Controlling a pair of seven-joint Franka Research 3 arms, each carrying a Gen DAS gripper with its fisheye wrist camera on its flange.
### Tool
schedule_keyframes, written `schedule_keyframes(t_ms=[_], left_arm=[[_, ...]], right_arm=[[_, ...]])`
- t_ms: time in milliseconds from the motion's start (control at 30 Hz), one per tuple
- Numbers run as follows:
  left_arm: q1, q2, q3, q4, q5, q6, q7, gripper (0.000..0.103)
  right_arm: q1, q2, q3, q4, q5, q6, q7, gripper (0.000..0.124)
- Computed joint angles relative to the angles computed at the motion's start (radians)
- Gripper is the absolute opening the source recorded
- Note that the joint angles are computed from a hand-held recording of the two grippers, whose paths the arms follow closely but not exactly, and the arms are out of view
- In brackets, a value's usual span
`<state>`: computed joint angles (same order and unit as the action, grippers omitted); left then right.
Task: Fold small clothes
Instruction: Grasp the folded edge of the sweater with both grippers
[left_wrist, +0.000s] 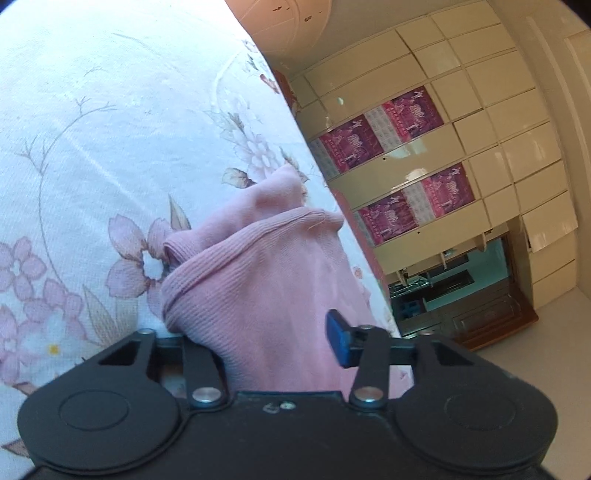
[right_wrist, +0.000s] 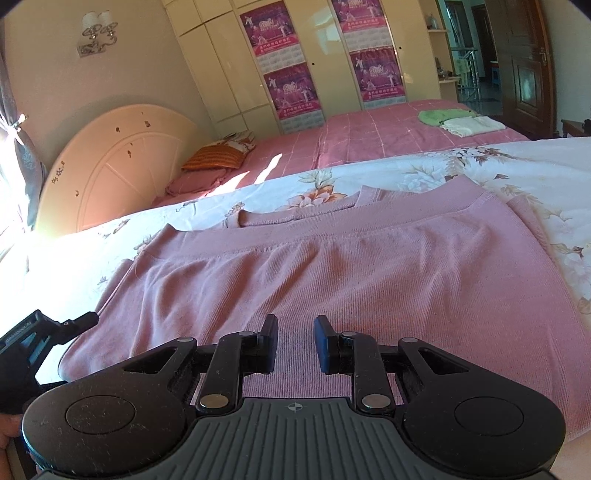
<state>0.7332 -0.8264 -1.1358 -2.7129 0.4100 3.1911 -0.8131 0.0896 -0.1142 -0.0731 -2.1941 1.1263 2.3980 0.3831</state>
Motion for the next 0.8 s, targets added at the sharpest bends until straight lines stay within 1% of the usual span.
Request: schedule_keyframes(t_ms=[33,67,100,133,167,200,267,300,367,400,433,467,533,600,633,667,700,733,800], left_arm=[[0.008,0.022,-0.003,-0.016,-0.034,0.034,0.032,0.011],[0.040,0.009,-0.014,-0.034,-0.005,0.106,-0.006,0.010],[0.046,0.007,-0.011,-0.046,-0.008,0.139,0.015,0.010],[0.036,0.005,0.004,-0.051,-0.004,0.149,0.047,0.010],[0.032,-0.030,0.006,-0.060,-0.013,0.160,0.063,0.010],[0.033,-0.081,-0.002,-0.072,-0.031,0.180,0.069,0.010],[0.052,-0.180,-0.045,-0.098,-0.091,0.233,0.052,0.010],[0.052,-0.192,-0.068,-0.103,-0.142,0.232,0.071,0.011],[0.036,-0.130,-0.060,-0.097,-0.125,0.192,0.073,0.014],[0.033,-0.096,-0.055,-0.093,-0.099,0.172,0.044,0.015],[0.039,-0.096,-0.074,-0.099,-0.143,0.183,0.067,0.015],[0.044,-0.109,-0.081,-0.104,-0.151,0.194,0.066,0.016],[0.036,-0.086,-0.067,-0.097,-0.146,0.173,0.089,0.016],[0.029,-0.069,-0.056,-0.086,-0.144,0.144,0.101,0.016],[0.024,-0.057,-0.048,-0.081,-0.141,0.131,0.106,0.016],[0.016,-0.041,-0.035,-0.074,-0.131,0.113,0.118,0.016],[0.007,-0.010,-0.012,-0.063,-0.109,0.096,0.147,0.012],[-0.017,0.039,0.027,-0.042,-0.074,0.055,0.198,0.012],[-0.065,0.082,0.094,-0.014,-0.023,0.001,0.271,0.010]], right_arm=[[0.001,0.009,0.001,0.007,-0.002,-0.011,-0.001,0.023],[0.001,0.019,0.001,0.017,-0.010,-0.029,0.003,0.005],[0.002,0.024,0.006,0.021,-0.019,-0.028,0.011,0.000],[0.005,0.025,0.010,0.021,-0.015,-0.019,0.006,0.000],[0.007,0.025,0.012,0.022,-0.002,-0.016,0.000,0.000],[0.008,0.024,0.013,0.023,0.010,-0.016,-0.004,0.000],[0.013,0.029,0.019,0.021,0.014,-0.003,-0.011,0.000],[0.014,0.040,0.023,0.024,-0.005,-0.001,0.003,0.000],[0.014,0.067,0.029,0.037,-0.058,-0.014,0.041,0.000],[0.015,0.062,0.032,0.031,-0.051,-0.004,0.037,0.000],[0.016,0.050,0.034,0.024,-0.047,0.005,0.034,0.000],[0.017,0.036,0.032,0.017,-0.024,0.003,0.016,0.000],[0.019,0.019,0.025,0.007,0.010,-0.016,-0.017,0.000],[0.022,0.030,0.030,0.010,-0.036,-0.005,0.008,0.000],[0.023,0.047,0.035,0.017,-0.081,0.001,0.049,0.000],[0.022,0.060,0.031,0.021,-0.062,-0.011,0.044,0.000],[0.017,0.068,0.027,0.026,-0.043,-0.026,0.041,0.000],[0.012,0.075,0.024,0.033,-0.037,-0.042,0.051,0.000],[0.004,0.083,0.024,0.043,-0.034,-0.060,0.061,0.000]])
